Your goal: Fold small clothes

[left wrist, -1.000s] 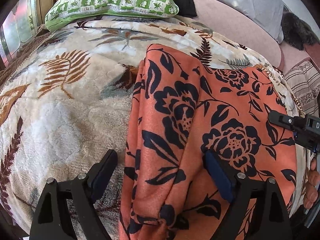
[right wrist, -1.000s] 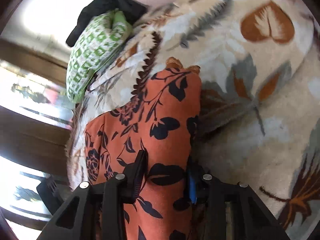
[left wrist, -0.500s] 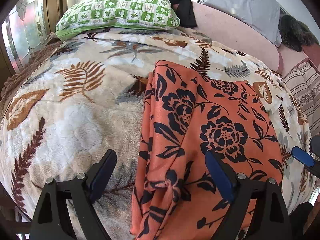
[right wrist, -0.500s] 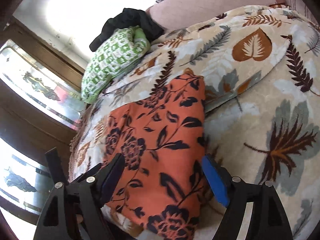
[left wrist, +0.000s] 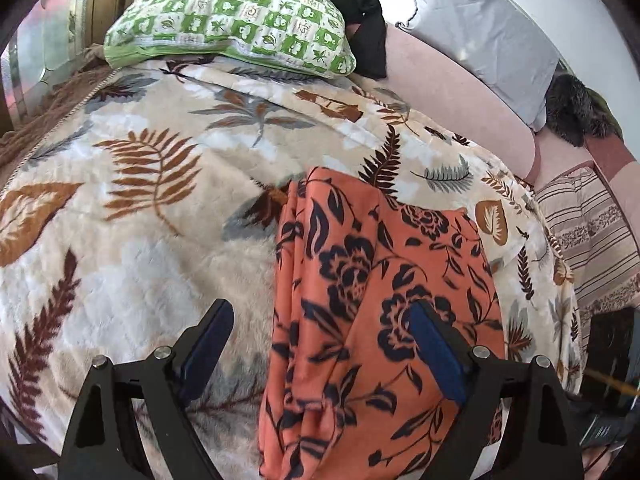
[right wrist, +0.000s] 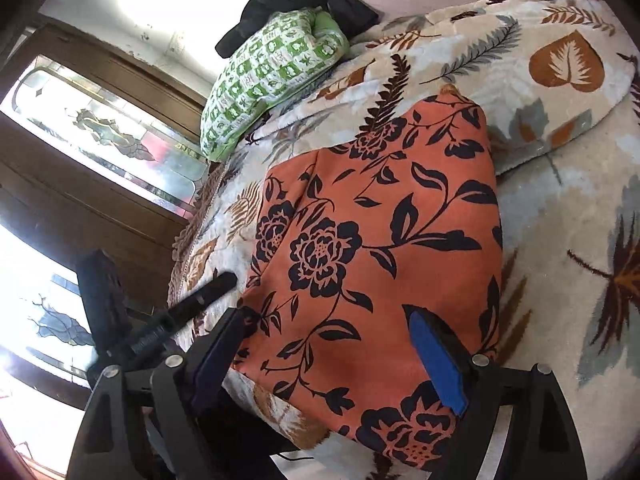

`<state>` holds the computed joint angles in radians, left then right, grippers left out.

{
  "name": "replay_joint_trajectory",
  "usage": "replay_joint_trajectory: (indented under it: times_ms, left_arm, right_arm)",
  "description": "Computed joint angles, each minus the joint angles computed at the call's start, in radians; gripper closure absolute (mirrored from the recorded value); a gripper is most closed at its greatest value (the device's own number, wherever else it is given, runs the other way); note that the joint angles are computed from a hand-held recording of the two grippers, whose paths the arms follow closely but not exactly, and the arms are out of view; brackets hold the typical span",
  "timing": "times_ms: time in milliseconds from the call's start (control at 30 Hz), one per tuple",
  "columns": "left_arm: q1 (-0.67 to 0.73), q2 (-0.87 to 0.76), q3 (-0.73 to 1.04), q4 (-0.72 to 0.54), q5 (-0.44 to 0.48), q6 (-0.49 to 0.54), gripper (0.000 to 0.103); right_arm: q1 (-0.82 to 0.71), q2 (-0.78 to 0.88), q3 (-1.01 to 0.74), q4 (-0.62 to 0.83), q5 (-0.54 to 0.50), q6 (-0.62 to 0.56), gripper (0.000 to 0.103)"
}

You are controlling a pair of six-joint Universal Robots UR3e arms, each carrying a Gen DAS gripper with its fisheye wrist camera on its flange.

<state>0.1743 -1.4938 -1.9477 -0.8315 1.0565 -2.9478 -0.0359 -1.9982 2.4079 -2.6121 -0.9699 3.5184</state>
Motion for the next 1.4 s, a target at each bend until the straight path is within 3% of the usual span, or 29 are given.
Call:
replay_joint_trajectory:
  times_ms: [33,100,167,200,267,333,433,567,667,900,1067,1133,1167,1233,1400]
  left_arm:
    - [0.009,-0.069,0.061,-0.03,-0.034,0.008,0.017]
    - [-0.007,-0.202,0.199,-0.097,-0.043,0.009,0.048]
    - [-0.016,-0.328,0.322,-0.168,-0.054,0.006,0.059]
    - [-0.034,-0.376,0.36,-0.156,-0.008,-0.02,0.06]
    - [-0.076,-0.45,0.384,-0.074,0.079,-0.027,0.059]
    - [-0.068,-0.47,0.362,-0.027,0.057,-0.04,0.058]
    - [-0.098,-0.442,0.352,-0.001,0.119,-0.036,0.056]
    - [-0.094,-0.252,0.2,0.064,0.155,-0.023,0.054]
    - [-0.087,-0.074,0.059,0.107,0.183,-0.017,0.041]
    - [-0.049,0.192,-0.153,0.052,0.173,0.012,0.04]
    - [-0.039,0.222,-0.217,0.053,0.171,0.027,0.04]
    - [-0.075,0.158,-0.22,0.115,0.242,0.016,0.039]
    - [-0.086,0.112,-0.21,0.122,0.264,0.016,0.033]
    - [-0.054,0.092,-0.223,0.116,0.225,0.012,0.029]
    - [-0.076,0.153,-0.216,0.104,0.251,0.02,0.029]
  right_arm:
    - [-0.014,0.005,0.013,-0.006,0.01,-0.015,0.016]
    - [-0.027,-0.003,0.045,-0.042,0.023,-0.015,0.016]
    - [-0.047,-0.016,0.072,-0.049,0.05,-0.028,0.016]
    - [-0.06,-0.027,0.086,-0.039,0.065,-0.045,0.016]
    - [-0.081,-0.023,0.096,-0.036,0.093,-0.066,0.016]
    - [-0.095,-0.016,0.108,-0.046,0.118,-0.082,0.016]
    - [-0.108,-0.024,0.12,-0.041,0.134,-0.103,0.016]
    - [-0.121,-0.056,0.13,-0.024,0.142,-0.092,0.016]
    - [-0.116,-0.088,0.132,-0.011,0.128,-0.07,0.016]
    - [-0.034,-0.015,0.076,-0.061,0.035,-0.011,0.016]
    - [-0.039,-0.007,0.078,-0.071,0.04,0.024,0.016]
    - [-0.03,0.001,0.071,-0.073,0.029,0.03,0.016]
    - [-0.025,0.007,0.067,-0.076,0.023,0.033,0.016]
    - [-0.014,0.023,0.054,-0.074,0.012,0.034,0.016]
    - [-0.019,0.03,0.04,-0.05,0.017,0.021,0.016]
